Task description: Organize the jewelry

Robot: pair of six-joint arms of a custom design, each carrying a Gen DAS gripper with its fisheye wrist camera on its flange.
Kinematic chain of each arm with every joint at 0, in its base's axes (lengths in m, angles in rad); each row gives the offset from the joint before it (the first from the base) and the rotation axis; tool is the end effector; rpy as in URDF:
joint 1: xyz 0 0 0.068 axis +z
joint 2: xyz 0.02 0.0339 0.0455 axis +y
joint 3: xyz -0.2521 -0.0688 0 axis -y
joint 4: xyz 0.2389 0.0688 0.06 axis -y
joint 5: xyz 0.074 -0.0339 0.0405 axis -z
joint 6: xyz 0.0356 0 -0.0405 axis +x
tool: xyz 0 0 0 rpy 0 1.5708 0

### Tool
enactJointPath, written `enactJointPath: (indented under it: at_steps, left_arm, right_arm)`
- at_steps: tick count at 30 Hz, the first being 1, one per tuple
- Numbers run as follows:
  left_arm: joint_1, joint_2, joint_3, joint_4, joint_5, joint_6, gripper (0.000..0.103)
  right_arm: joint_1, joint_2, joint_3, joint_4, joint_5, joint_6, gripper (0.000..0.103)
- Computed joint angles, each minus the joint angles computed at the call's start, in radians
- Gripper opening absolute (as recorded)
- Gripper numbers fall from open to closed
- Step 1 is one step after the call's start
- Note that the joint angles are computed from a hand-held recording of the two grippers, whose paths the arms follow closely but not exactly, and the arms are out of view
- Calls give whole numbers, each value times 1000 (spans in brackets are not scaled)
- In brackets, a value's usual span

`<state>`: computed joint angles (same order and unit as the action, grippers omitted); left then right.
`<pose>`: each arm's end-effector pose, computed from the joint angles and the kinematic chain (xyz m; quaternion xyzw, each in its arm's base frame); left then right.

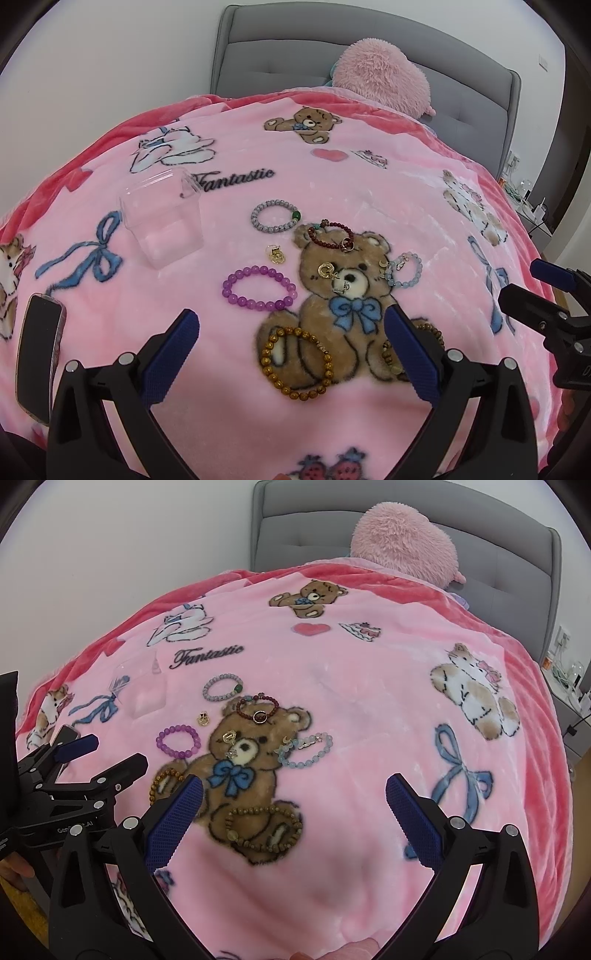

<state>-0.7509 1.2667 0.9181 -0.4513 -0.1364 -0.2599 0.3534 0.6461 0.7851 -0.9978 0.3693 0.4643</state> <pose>0.1975 -0.1777 0.2504 0.1998 0.9030 -0.1264 0.3588 0.1142 0.0284 0.2766 0.1150 0.9164 -0.0217 0.3828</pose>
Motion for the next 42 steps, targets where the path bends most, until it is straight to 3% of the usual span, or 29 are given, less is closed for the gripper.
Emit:
enactJointPath:
  at_steps: [31, 42]
  left_arm:
    - [2, 5, 4, -5, 0, 4, 99]
    - [60, 27, -43, 51, 27, 18, 98]
  right_arm:
    - [38, 15, 5, -1, 6, 35, 95]
    - [-89, 37, -44, 38, -122, -16, 95]
